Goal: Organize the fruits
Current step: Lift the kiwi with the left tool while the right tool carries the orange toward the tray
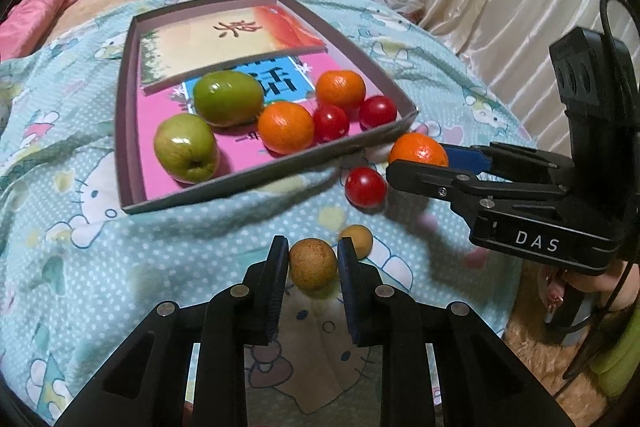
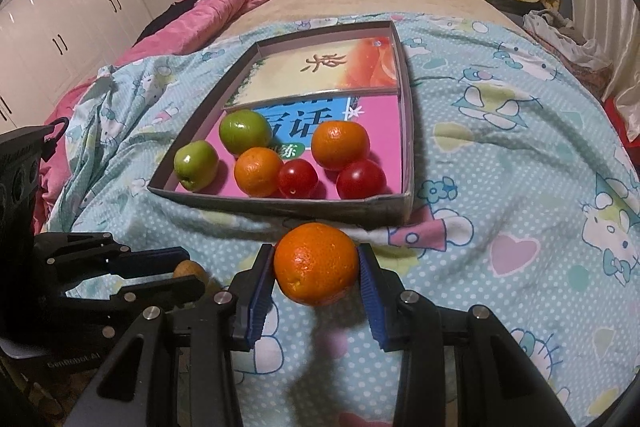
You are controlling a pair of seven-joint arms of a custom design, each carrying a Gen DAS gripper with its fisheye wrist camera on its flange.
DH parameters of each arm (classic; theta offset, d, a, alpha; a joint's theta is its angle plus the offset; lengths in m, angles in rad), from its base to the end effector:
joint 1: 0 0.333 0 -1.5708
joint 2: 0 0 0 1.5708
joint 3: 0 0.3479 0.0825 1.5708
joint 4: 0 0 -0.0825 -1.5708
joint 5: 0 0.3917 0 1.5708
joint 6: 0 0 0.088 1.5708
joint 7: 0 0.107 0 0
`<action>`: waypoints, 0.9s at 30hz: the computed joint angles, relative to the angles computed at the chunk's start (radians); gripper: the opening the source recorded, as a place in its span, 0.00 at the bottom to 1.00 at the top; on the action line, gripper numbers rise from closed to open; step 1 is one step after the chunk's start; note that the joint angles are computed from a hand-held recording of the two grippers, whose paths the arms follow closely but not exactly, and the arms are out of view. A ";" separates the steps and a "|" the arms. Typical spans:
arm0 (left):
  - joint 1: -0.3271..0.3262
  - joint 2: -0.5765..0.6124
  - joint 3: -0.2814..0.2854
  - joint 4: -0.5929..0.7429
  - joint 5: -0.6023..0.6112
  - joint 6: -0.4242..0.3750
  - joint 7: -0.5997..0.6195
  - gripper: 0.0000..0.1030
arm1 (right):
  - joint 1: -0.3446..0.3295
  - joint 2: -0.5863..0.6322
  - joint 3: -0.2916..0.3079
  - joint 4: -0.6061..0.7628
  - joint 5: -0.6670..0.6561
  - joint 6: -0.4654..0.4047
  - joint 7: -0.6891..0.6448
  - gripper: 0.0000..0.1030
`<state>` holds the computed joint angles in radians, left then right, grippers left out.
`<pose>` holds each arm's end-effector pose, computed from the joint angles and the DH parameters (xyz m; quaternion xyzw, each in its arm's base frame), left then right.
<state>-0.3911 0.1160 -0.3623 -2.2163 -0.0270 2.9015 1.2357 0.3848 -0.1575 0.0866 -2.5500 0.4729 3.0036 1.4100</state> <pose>0.4375 -0.4015 0.4200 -0.5377 0.7934 -0.2821 0.0424 0.4439 0.1899 0.4165 -0.7324 0.6070 -0.0971 0.2927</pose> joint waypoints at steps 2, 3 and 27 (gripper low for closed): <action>-0.003 -0.007 0.007 -0.005 0.017 0.006 -0.019 0.25 | 0.023 -0.003 -0.016 -0.001 0.040 0.016 -0.039 0.40; 0.000 -0.013 0.006 -0.012 0.009 0.012 -0.017 0.25 | 0.030 -0.005 -0.020 -0.002 0.055 0.024 -0.053 0.40; 0.007 -0.068 0.061 -0.039 0.197 0.055 -0.222 0.25 | 0.097 -0.010 -0.060 -0.002 0.190 0.131 -0.176 0.40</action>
